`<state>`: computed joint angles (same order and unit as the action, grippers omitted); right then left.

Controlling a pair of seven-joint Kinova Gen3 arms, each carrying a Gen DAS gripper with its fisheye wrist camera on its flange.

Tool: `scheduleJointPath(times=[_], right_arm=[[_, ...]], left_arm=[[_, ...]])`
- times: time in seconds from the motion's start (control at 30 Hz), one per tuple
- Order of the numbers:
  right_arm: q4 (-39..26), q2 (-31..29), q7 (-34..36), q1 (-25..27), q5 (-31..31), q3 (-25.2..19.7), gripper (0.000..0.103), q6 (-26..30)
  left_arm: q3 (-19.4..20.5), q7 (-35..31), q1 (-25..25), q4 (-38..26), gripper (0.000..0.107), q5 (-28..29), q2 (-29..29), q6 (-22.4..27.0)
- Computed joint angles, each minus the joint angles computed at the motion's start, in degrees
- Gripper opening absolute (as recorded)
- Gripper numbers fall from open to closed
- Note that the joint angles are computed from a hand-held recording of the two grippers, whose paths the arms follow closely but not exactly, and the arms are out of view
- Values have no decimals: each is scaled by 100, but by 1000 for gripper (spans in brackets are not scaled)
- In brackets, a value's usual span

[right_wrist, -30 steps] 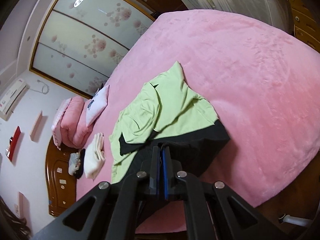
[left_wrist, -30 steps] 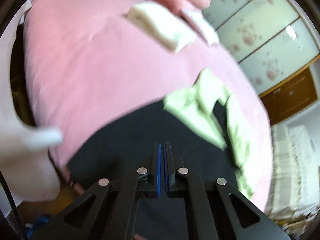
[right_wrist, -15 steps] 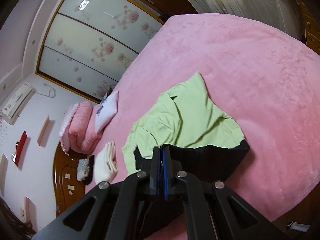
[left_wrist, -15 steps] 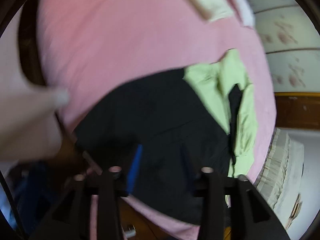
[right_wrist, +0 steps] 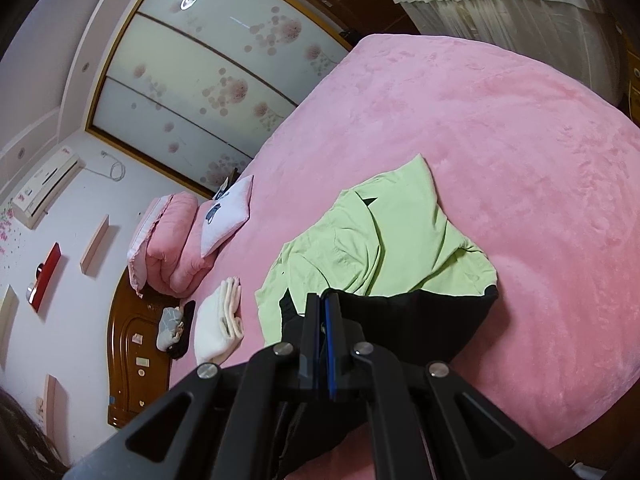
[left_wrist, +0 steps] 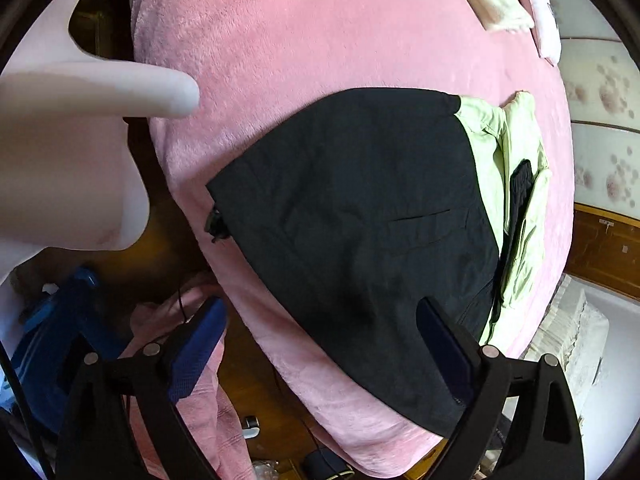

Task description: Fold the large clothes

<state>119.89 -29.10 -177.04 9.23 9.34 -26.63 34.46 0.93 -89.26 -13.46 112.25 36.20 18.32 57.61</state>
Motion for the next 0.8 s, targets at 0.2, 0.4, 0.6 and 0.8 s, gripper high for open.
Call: scheduleJointPath(times=[0.2,0.4,0.6,0.8], right_arm=[[74,-78,95,-98,-70,117,2,-145],[122,-127,351,-213,-224,278,2,-210],[94,-210,443,-99,-294,313,2,-175],[13,-217,540,197,-237,467,2,-187]], left_arm=[[597,-116,-693,580,92,1046,245,-100],[109,-540,-172,913,9,1713,124,-648],[149,-1103,133,901,4,2166,-658,-1401],[279,-1407,454,-165,4,2355,-706,-1392]])
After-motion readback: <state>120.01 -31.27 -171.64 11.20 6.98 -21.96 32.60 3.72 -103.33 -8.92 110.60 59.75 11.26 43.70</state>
